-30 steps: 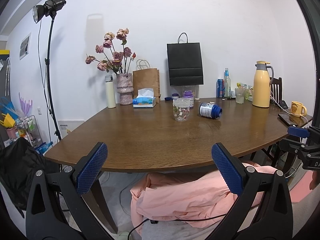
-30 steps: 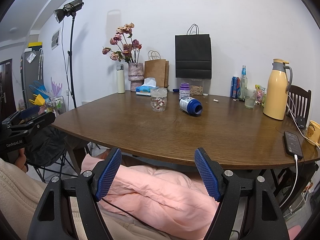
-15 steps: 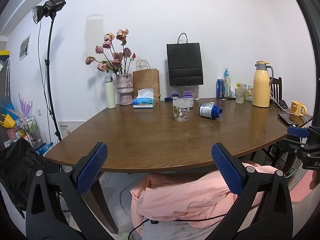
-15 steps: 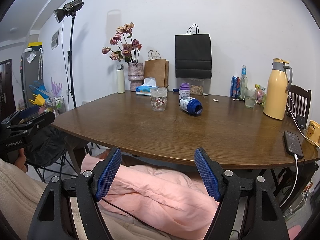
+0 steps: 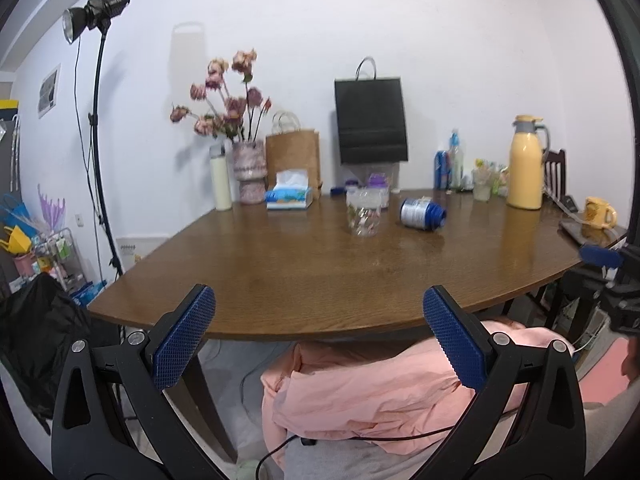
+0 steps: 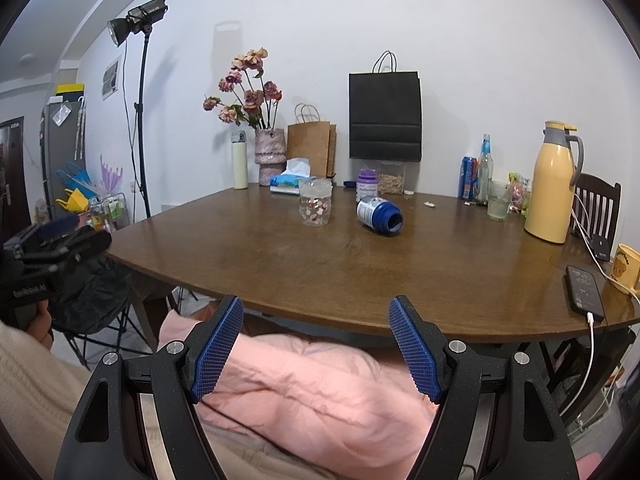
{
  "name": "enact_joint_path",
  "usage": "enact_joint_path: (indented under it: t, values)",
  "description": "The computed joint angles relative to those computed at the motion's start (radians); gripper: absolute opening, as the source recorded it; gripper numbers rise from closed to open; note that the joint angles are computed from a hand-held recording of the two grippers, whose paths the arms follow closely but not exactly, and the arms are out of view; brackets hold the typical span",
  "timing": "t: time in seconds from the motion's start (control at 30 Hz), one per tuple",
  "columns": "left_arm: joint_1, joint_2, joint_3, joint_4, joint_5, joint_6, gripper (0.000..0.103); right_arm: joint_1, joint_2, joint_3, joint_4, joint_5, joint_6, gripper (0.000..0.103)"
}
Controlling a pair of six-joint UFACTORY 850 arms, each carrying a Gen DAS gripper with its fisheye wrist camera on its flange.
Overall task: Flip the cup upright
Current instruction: 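Move both grippers toward the blue-capped white bottle lying on its side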
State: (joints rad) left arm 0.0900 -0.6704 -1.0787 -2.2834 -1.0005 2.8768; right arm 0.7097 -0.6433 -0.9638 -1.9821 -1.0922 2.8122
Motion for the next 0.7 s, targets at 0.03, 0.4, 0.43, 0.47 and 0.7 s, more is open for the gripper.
enact_joint_path:
  t: [0.03, 0.4, 0.43, 0.47, 0.7]
  values:
    - [-0.012, -0.010, -0.017, -0.011, 0.017, 0.006, 0.103, -0.008, -0.005, -0.008, 0.002, -0.005, 0.000, 0.080]
    - [-0.193, -0.194, -0.448, 0.313, 0.395, -0.525, 0.103, -0.260, -0.015, -0.137, -0.079, 0.245, -0.138, 0.080]
    - [-0.202, -0.222, -0.509, 0.388, 0.400, -0.623, 0.103, -0.284, -0.026, -0.172, -0.048, 0.275, -0.212, 0.080]
    - [-0.210, -0.249, -0.567, 0.465, 0.411, -0.723, 0.103, -0.312, -0.042, -0.212, -0.020, 0.306, -0.283, 0.080]
    - [-0.276, -0.467, -0.986, 0.933, 0.471, -1.195, 0.103, -0.489, -0.166, -0.471, 0.029, 0.567, -0.512, 0.080]
